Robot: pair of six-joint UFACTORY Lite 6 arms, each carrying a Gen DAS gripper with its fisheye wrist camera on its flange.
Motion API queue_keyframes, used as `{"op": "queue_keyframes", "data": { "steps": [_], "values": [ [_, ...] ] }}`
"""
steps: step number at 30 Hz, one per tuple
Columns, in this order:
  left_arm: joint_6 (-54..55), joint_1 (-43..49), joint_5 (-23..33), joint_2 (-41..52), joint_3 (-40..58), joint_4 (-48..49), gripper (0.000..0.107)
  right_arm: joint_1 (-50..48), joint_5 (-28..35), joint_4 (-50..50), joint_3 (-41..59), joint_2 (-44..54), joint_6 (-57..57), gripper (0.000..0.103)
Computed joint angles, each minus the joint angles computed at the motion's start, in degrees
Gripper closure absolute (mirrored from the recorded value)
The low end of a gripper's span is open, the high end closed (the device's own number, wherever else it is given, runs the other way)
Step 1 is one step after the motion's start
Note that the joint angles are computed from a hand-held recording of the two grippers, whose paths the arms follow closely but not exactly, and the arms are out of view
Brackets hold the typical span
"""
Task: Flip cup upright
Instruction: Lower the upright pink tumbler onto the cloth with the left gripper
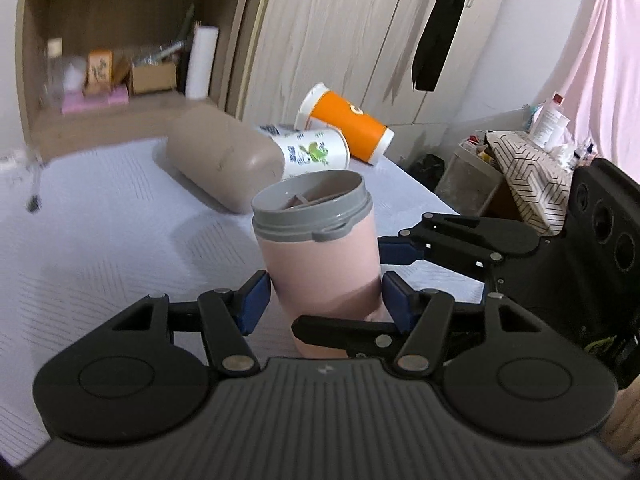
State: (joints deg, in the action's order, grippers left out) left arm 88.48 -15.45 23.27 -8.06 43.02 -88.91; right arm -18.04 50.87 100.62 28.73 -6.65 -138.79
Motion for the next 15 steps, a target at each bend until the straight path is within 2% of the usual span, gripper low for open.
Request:
{"op": "queue_keyframes", "data": {
  "steps": [3,4,5,10,15],
  "values": [
    [4.7,-0.2,-1.5,-0.6,-0.4,-4.2,0.048,2.1,1.5,6.8,0.3,3.1,-5.3,0.035],
    [4.8,0.6,-0.3,-0.1,0.0,-4.2,0.048,2.9,1.0,8.1,1.0,4.2,-5.4,0.035],
    [4.1,1.4,1.1,0.7,0.8,-3.3,0.047,3.7,0.5,9.2,1.9,5.4,-5.8,0.035],
    [8.9,0.7,-0.8,2.7,2.5,-6.9,0.047,6.1,-1.3,12.2,4.9,8.1,-6.9,0.035],
    [15.8,1.3,0.0,4.7,4.1,-13.5,0.047,6.3,1.6,16.7,6.0,10.9,-12.7,0.035]
  ]
}}
